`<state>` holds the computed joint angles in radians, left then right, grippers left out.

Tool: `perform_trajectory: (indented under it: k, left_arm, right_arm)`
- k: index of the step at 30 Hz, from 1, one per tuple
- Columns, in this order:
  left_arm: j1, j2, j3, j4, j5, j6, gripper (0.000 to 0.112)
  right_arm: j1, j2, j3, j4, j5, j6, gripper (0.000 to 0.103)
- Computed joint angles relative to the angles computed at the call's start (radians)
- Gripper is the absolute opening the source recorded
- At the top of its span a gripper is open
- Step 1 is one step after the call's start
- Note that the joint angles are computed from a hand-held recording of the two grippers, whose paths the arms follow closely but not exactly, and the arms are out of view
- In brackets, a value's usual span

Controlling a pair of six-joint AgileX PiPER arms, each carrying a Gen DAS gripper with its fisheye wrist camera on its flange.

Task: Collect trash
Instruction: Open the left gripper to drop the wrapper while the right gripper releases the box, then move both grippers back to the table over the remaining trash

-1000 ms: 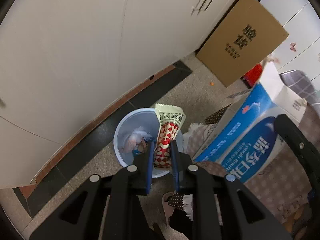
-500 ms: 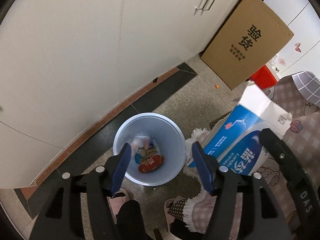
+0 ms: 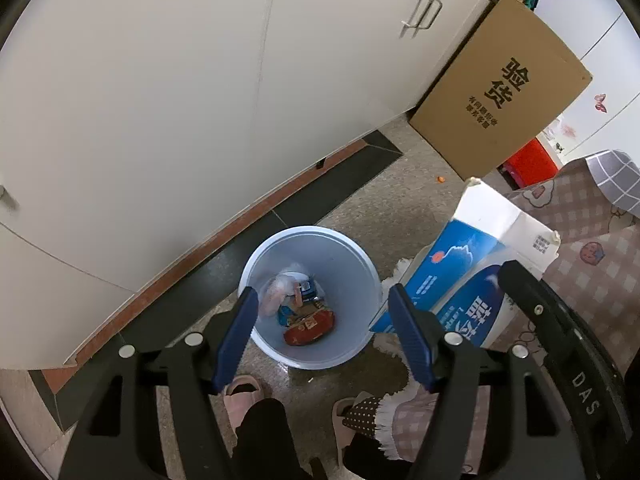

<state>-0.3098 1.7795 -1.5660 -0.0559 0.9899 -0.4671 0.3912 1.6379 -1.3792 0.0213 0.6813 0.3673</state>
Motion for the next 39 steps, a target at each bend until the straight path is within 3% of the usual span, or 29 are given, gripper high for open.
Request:
perform_trajectory:
  k: [8,12,13,14,15,26,32,39]
  left_arm:
    - [0.035,-0.010,0.050,-0.003,-0.022,-0.011,0.067]
    - [0.053,-0.011,0.062,-0.010,-0.025,-0.019,0.067]
    - [0.056,-0.011,0.061,-0.013,-0.023,-0.017,0.067]
    - [0.059,-0.012,0.063,-0.014,-0.023,-0.015,0.067]
    - [0.060,-0.013,0.063,-0.014,-0.022,-0.016,0.067]
    - [0.048,-0.065,0.039,-0.003,0.002,-0.034,0.067]
    - [0.024,-0.182,0.026,0.072,0.029,-0.141,0.067]
    - [-0.052,-0.269,-0.186,0.154,0.168,-0.237,0.072]
  right_arm:
    - [0.012,0.042,-0.027,0.009,-0.012,-0.010,0.013]
    - [0.011,0.060,-0.031,0.050,-0.060,-0.034,0.016]
    - [0.005,0.061,-0.028,0.084,-0.070,-0.063,0.029]
    - [0.007,0.065,-0.033,0.081,-0.067,-0.059,0.053]
    - [0.017,0.062,-0.030,0.039,-0.069,-0.023,0.060]
    - [0.023,-0.003,-0.016,0.027,-0.016,0.000,0.061]
    - [0.003,-0.067,-0.074,0.160,0.071,-0.098,0.062]
    - [-0.036,-0.177,-0.232,0.260,0.226,-0.143,0.066]
